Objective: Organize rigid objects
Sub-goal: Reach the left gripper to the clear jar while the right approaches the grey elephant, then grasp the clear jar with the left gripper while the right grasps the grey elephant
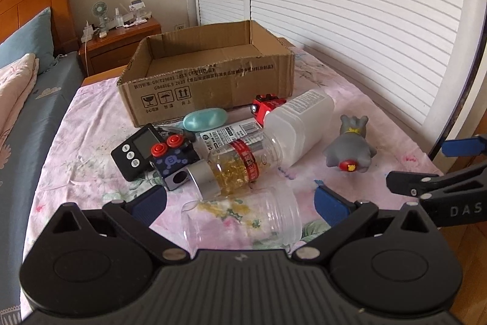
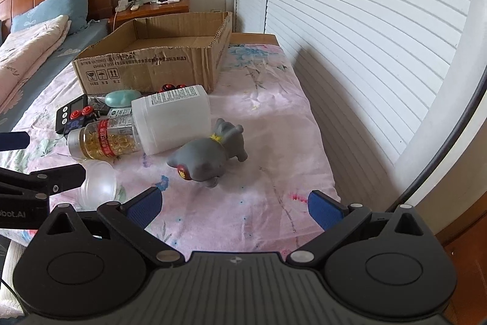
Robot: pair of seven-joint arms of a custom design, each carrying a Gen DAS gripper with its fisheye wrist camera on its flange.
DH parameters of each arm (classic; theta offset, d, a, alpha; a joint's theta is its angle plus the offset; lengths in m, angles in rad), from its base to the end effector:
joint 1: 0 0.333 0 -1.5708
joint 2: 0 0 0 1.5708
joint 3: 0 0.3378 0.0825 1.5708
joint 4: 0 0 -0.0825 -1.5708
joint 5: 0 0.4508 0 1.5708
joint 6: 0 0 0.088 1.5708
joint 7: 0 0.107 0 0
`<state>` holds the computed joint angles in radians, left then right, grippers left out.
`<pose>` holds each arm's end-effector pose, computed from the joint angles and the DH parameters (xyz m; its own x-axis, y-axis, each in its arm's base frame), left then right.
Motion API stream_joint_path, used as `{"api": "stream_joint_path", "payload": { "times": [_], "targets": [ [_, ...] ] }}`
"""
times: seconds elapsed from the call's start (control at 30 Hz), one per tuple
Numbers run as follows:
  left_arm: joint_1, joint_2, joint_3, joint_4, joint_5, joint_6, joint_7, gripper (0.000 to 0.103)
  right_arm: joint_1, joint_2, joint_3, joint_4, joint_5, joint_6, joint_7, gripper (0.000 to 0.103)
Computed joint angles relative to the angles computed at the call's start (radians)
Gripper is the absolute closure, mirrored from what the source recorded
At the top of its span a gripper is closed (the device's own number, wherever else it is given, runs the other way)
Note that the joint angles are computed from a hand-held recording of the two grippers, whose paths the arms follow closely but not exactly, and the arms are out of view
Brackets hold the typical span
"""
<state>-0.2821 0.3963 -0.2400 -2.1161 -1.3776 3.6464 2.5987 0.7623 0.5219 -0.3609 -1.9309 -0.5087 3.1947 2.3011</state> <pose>0.5741 -0.1790 0.2648 0.0649 -0.9971 -0.0385 -0.6886 -0.0168 -0.7249 0.6339 0.3430 0.2753 0.2992 -0.9542 0.0037 -0.6819 -0.2165 -0.6986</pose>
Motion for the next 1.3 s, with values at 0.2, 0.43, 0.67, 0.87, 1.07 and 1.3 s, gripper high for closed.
{"api": "stream_joint_path", "payload": {
  "times": [0.2, 0.43, 0.67, 0.87, 1.07, 1.3],
  "targets": [
    [0.036, 0.091, -0.038, 0.116, -0.169, 0.022, 0.197, 0.001, -0.066, 0.011, 0.062, 0.009, 0.022, -0.002, -0.029, 0.0],
    [0.135, 0.109, -0.118, 0.128, -0.237, 0.047, 0.31, 0.001, -0.147, 0.03, 0.146, 0.039, 0.027, -0.028, -0.09, 0.0],
    [0.138, 0.095, -0.076, 0.067, -0.134, 0.036, 0.18, 0.001, -0.241, 0.069, 0.245, 0.086, 0.029, -0.06, -0.19, 0.0],
    [0.138, 0.087, -0.053, 0.037, -0.089, -0.034, 0.023, 0.001, -0.314, 0.113, 0.33, 0.134, 0.045, -0.093, -0.307, 0.0],
    [0.103, 0.104, -0.026, 0.048, -0.086, 0.006, -0.043, 0.0, -0.442, 0.137, 0.459, 0.14, 0.077, -0.05, -0.464, 0.0],
    [0.089, 0.129, -0.035, 0.071, -0.11, 0.076, -0.083, 0.001, -0.593, 0.181, 0.614, 0.144, 0.126, 0.01, -0.652, 0.0]
  ]
}}
